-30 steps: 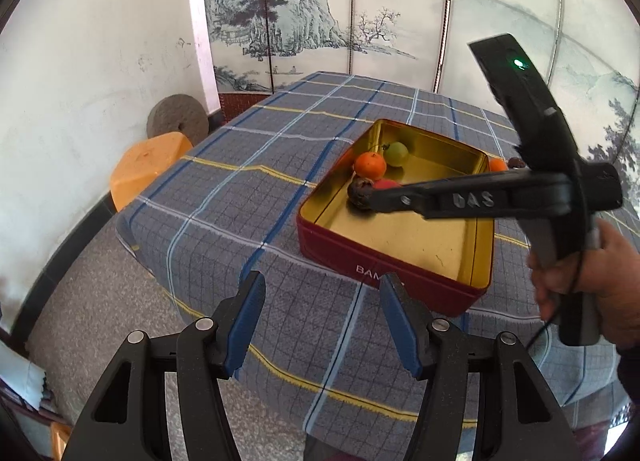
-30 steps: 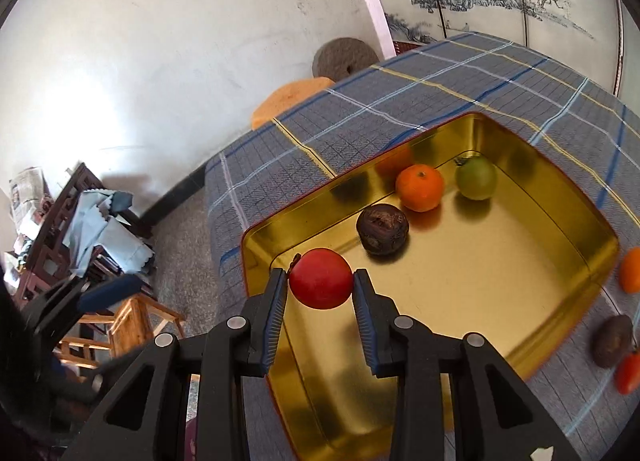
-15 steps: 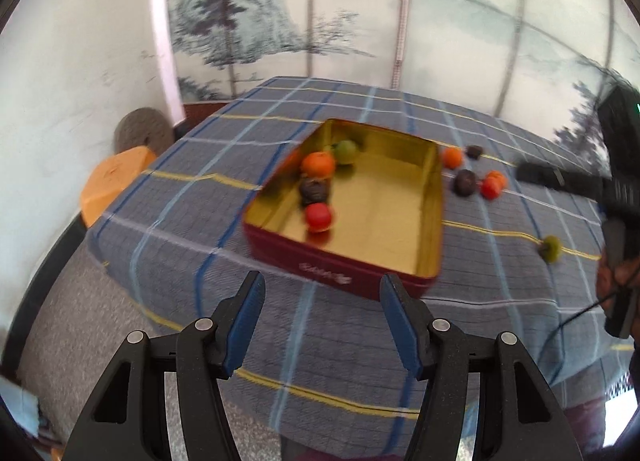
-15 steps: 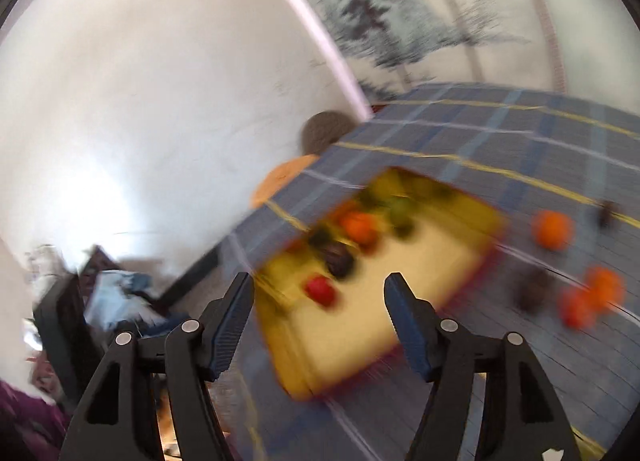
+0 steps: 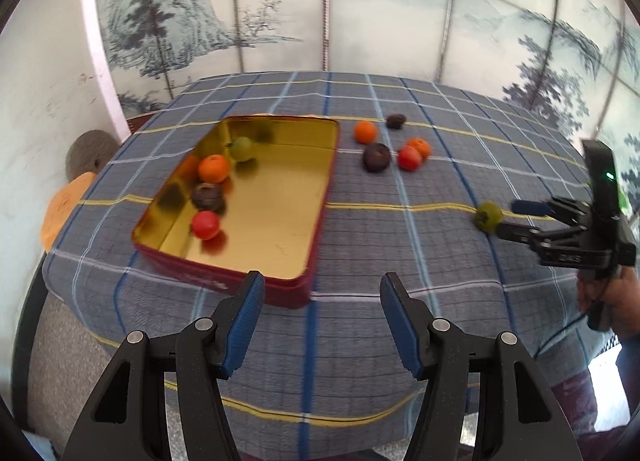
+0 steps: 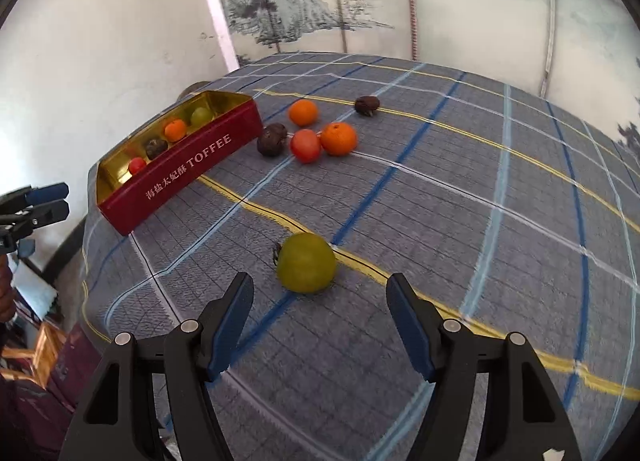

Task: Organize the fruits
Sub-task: 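Grasp the yellow-green fruit with the right gripper while the left grasps a tomato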

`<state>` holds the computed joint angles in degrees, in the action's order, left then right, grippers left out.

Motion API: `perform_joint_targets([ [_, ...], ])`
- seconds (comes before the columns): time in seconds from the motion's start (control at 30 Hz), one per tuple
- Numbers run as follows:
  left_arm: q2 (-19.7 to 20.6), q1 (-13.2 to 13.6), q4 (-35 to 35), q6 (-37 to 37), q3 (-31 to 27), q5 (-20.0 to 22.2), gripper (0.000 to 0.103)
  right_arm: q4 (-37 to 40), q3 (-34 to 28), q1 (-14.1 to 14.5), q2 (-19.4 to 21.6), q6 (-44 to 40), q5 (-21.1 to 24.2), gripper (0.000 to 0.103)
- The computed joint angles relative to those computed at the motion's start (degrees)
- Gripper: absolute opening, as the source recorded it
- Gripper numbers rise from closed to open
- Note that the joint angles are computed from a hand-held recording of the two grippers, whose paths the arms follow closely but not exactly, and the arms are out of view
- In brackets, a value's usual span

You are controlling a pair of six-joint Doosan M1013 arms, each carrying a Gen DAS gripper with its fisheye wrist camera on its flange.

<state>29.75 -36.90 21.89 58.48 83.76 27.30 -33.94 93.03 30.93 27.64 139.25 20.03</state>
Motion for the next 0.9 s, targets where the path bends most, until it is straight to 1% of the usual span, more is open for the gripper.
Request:
perform_joint_targets([
  [0.1,0.71,-0.54,-1.47,3.11,-1.32,1.31,0.061,2.88,-0.85,-0.16,0.97,-5.18,-1.05,0.066],
  [0.13,1.04,-0.70,-1.75,4.01,-1.97,1.63,0.061,5.37,-1.46,-0.32,1.46,-8.66,-0.73,0.061],
  [0.17,1.41,-0.77,-2.57,5.53,-2.72,1.92,0.061,7.45,-1.99,-0.44,1.94,-11.29,0.16,0.048],
  [0.2,1.94,-0.76,-4.50,8.05,-3.77,2.18,0.061,9.59,-2.89,-0.50,2.58,-14.13,2.11,0.037],
  [0.23,2.38,-0.69,-6.89,10.75,-4.64,2.03,0.061,8.73,-2.71,-0.50,2.48,-14.37,1.56,0.034],
  [0.3,3.37,-0.32,-14.08,19.21,-6.64,0.82,0.061,11.71,-2.19,-1.05,2.07,-16.86,0.71,0.032],
  [0.33,3.95,-0.11,-18.12,24.59,-7.76,0.40,0.061,11.17,-1.60,-1.31,1.69,-15.88,-0.11,0.032],
  [0.37,5.00,0.04,-22.77,31.62,-9.66,0.89,0.063,8.94,-0.43,-1.76,0.91,-12.66,-1.35,0.032],
  [0.4,6.40,-0.04,-24.42,35.92,-12.21,2.63,0.065,7.05,0.38,-2.21,0.38,-9.82,-2.04,0.032],
  [0.43,8.00,-0.31,-23.08,37.23,-15.01,4.05,0.065,3.90,1.28,-2.64,-0.23,-5.64,-2.51,0.032],
  [0.47,9.26,-0.49,-22.39,38.20,-17.14,4.79,0.065,-1.27,2.64,-3.28,-1.15,0.91,-2.96,0.032],
  [0.53,12.64,-0.23,-27.10,45.81,-22.99,8.40,0.065,-8.10,4.33,-4.12,-2.32,9.56,-2.99,0.032],
  [0.6,16.42,0.10,-30.03,50.26,-29.45,12.68,0.065,-12.90,6.06,-5.12,-3.40,16.38,-3.11,0.033],
  [0.67,20.28,0.62,-34.52,56.20,-36.18,18.99,0.065,-15.16,7.52,-5.99,-4.04,20.30,-4.06,0.033],
  [0.7,22.29,0.71,-34.70,57.55,-39.62,21.97,0.065,-13.25,8.14,-6.54,-4.37,19.68,-5.24,0.034],
  [0.73,24.19,0.65,-33.74,58.37,-42.78,24.37,0.065,-13.72,8.74,-6.94,-4.66,21.07,-6.71,0.034],
  [0.77,25.47,0.49,-32.42,58.79,-44.83,25.86,0.065,-15.04,9.46,-7.33,-5.02,23.20,-8.42,0.034],
  [0.8,27.07,0.31,-30.75,59.38,-47.47,27.99,0.065,-14.90,9.65,-7.54,-5.09,23.44,-9.18,0.034],
  [0.87,30.32,0.20,-29.00,60.76,-52.99,32.77,0.064,-12.70,9.97,-8.01,-5.18,21.72,-10.56,0.034],
  [0.9,31.17,0.12,-28.58,61.02,-54.30,33.84,0.064,-10.85,10.15,-8.15,-5.28,19.82,-11.23,0.034],
])
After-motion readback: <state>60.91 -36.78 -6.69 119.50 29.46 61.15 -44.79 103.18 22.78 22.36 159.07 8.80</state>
